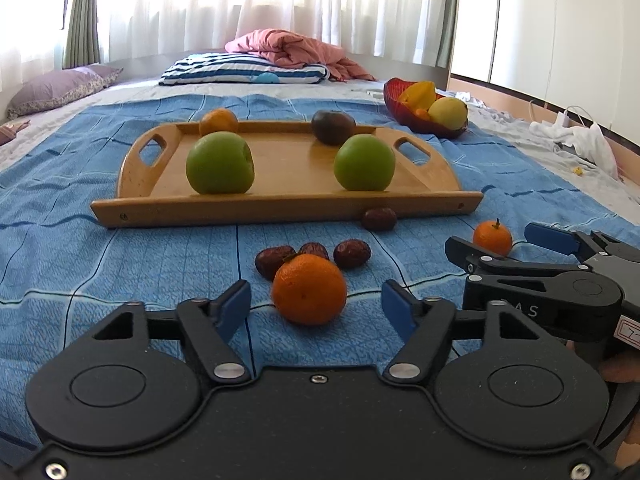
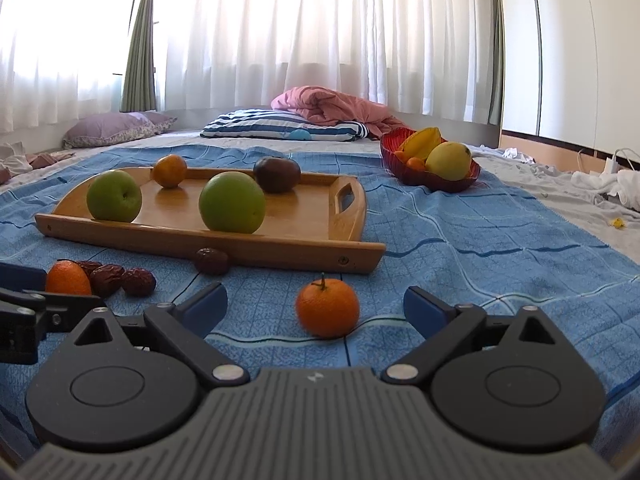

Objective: Organize fruits
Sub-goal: 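Grasp the large orange with the left gripper while the right gripper grasps the small mandarin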

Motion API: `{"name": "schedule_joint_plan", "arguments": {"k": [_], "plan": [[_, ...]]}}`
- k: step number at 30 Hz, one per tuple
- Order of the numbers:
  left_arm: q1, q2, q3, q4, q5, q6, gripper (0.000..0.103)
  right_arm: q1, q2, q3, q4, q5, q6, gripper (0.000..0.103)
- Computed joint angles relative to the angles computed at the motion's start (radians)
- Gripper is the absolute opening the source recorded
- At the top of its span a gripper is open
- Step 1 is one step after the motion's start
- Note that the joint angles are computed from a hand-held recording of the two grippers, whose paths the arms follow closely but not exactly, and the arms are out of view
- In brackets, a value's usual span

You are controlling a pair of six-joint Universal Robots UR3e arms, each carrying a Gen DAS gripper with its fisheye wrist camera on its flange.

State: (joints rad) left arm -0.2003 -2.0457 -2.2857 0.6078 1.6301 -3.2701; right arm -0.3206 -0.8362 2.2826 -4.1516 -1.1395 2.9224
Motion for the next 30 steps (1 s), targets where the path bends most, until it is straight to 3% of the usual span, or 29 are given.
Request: {"name": "schedule_joint_plan", "arguments": {"k": [7,23,30], "plan": [[-0.002,-0.006,0.008,0.000,0.003,0.008,0.051,-0.003,-0.002,0.010,0.000,0.011,0.005,0.093],[-0.018,-0.013,0.042,-0.044,0.037,0.004,0.047,0.012,-0.013,0.008,0.022,-0.015,0.019,0.080],[-0.026,-0.025,0.054,-0.042,0.059,0.001,0.038,0.014,-0.013,0.011,0.017,-0.029,0.025,0.068]]}}
